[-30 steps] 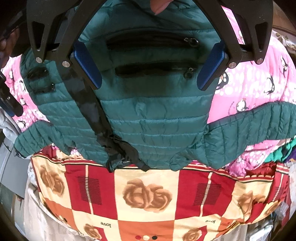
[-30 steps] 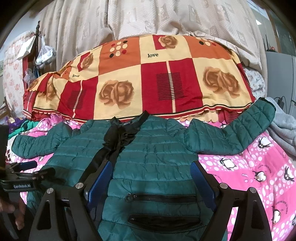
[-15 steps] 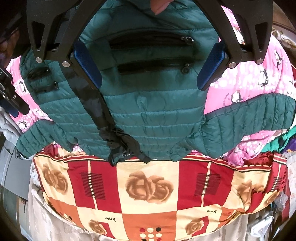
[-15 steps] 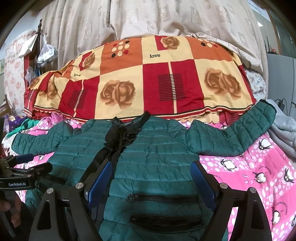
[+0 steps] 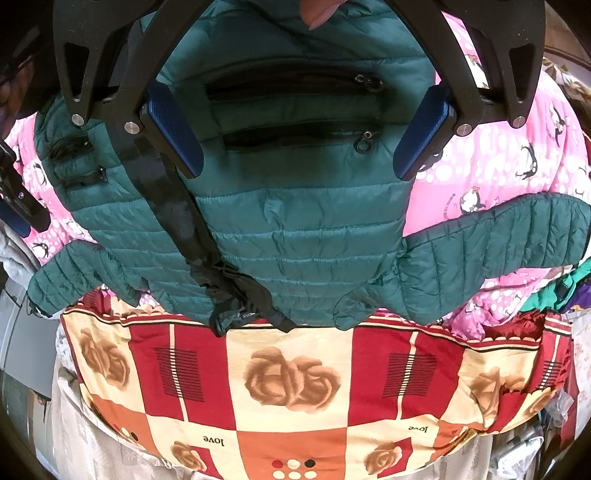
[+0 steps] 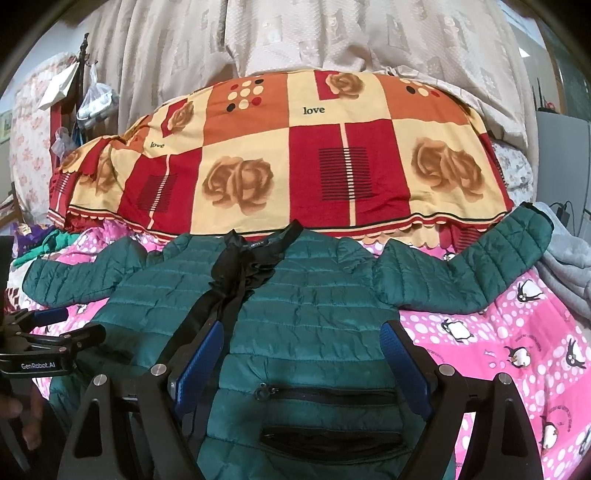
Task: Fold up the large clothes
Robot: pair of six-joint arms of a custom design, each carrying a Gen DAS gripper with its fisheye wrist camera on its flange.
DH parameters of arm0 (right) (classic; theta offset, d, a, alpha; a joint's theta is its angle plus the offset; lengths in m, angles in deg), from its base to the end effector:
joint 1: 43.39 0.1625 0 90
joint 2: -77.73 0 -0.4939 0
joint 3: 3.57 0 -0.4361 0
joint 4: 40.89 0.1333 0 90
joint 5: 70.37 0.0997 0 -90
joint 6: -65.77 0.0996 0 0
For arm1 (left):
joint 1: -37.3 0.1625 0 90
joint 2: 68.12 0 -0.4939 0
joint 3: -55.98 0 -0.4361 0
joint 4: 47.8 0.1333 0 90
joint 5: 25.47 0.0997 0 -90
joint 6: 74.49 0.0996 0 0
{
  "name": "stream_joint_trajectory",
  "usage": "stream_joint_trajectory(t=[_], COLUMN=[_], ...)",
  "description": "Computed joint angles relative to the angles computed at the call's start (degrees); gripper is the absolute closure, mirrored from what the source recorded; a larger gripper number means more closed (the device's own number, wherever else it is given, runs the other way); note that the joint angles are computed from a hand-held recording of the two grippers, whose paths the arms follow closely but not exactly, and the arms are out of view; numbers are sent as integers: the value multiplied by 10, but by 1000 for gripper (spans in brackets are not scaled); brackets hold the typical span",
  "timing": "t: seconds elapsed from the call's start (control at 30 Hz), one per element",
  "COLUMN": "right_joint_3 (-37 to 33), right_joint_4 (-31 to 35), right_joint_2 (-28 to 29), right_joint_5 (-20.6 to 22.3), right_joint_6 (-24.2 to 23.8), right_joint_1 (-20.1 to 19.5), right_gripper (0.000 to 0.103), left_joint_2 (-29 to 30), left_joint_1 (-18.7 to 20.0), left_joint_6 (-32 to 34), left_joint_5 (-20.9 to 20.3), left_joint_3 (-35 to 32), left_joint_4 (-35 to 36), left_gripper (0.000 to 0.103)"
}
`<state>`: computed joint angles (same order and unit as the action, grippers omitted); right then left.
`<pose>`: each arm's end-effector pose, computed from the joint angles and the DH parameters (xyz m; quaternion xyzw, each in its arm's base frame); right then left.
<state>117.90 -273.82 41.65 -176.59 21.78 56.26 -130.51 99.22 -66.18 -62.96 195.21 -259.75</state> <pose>0.1993 -0.5427 0.0515 0.3309 -0.8051 0.4187 0.2588 -0.0205 -0.4895 0.2034 0.0974 0.8398 -0.4090 0.3434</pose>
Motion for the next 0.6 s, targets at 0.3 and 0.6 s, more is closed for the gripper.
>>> stream_joint_trajectory(t=[0.3,0.6], right_joint_3=[-1,5], right_joint_4=[-6,5], right_joint_2=[10,-5], right_joint_5=[0,15], right_joint_6=[-35,-1], right_joint_1=[5,-2], right_gripper=[18,18], left_joint_2=[0,-1], left_joint_1=[0,1], left_joint_6=[0,-2], left_joint_5=[0,0], left_joint_3=[0,0], left_joint_4=[0,4], left_gripper=[0,0])
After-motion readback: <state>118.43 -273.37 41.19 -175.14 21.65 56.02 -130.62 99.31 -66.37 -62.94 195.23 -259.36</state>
